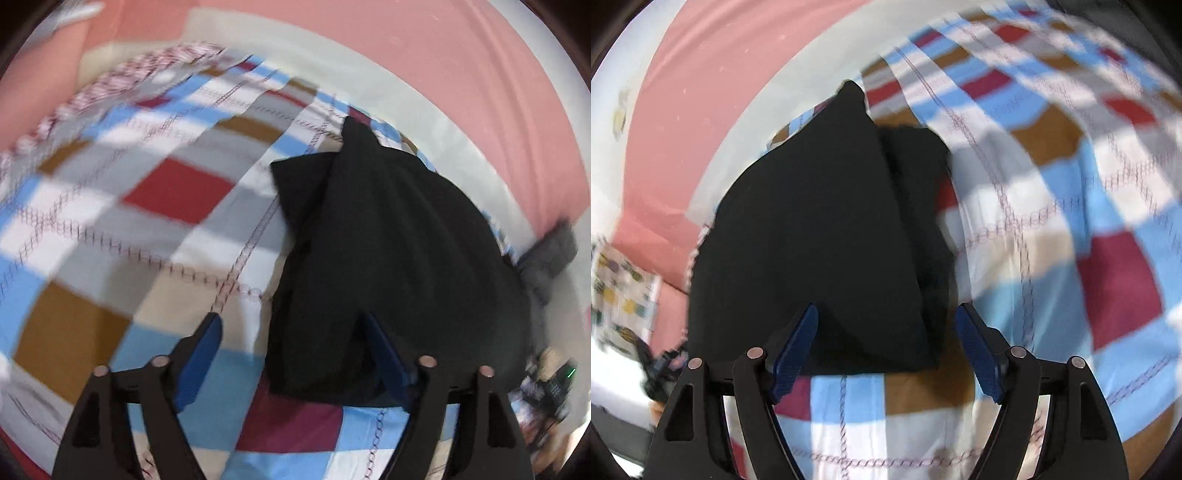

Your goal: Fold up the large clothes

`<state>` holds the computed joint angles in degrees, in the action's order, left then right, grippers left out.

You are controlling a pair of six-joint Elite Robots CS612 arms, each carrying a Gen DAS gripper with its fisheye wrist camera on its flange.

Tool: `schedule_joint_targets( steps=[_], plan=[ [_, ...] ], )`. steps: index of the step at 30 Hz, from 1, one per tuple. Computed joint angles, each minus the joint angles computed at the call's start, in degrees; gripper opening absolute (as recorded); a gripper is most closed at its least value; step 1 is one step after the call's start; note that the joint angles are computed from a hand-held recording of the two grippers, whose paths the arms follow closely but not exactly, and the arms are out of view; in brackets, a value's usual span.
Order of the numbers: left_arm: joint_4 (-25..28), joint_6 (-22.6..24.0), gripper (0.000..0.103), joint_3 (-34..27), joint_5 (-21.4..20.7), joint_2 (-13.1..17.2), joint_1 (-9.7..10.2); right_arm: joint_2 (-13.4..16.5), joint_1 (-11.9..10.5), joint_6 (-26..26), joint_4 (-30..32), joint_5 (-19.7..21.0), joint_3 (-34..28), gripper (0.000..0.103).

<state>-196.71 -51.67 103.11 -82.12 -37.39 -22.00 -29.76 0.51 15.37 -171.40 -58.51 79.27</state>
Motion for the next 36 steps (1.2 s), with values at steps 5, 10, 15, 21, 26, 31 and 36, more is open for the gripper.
schedule_joint_targets(
  steps=[5,10,15,21,26,31,36],
  plan=[
    [-2.2,-5.2,0.093,-2.7,-5.0,2.7,0.84,3.3,-1.0,5.6,1.7,8.7,-3.5,0.087],
    [-3.0,-5.1,0.093,-6.1,-7.1,4.7,1.01,6.1,-1.1,10.4,0.2,12.9,-6.9,0.089],
    [1.9,-3.4,0.075,-7.6,-3.2,4.2,-0.17,6.6,-0.4,11.2,0.0,12.0,-8.4,0.064],
    [7.7,1.2,0.033,-5.7,-0.2,-0.1,-1.25,2.9,0.3,9.1,-0.6,8.4,-4.4,0.040],
    [7.0,1.1,0.031,-0.9,0.3,-4.4,-2.37,-1.1,0.2,7.6,-1.3,8.2,0.9,0.039],
    [2.7,-0.7,0.031,7.6,-0.1,-8.5,-5.10,-6.8,-1.1,5.3,-4.1,9.8,11.9,0.039],
    [-2.9,-5.2,0.032,17.7,-0.4,-11.9,-9.81,-12.1,-3.5,2.6,-5.2,10.9,23.6,0.039]
  ],
)
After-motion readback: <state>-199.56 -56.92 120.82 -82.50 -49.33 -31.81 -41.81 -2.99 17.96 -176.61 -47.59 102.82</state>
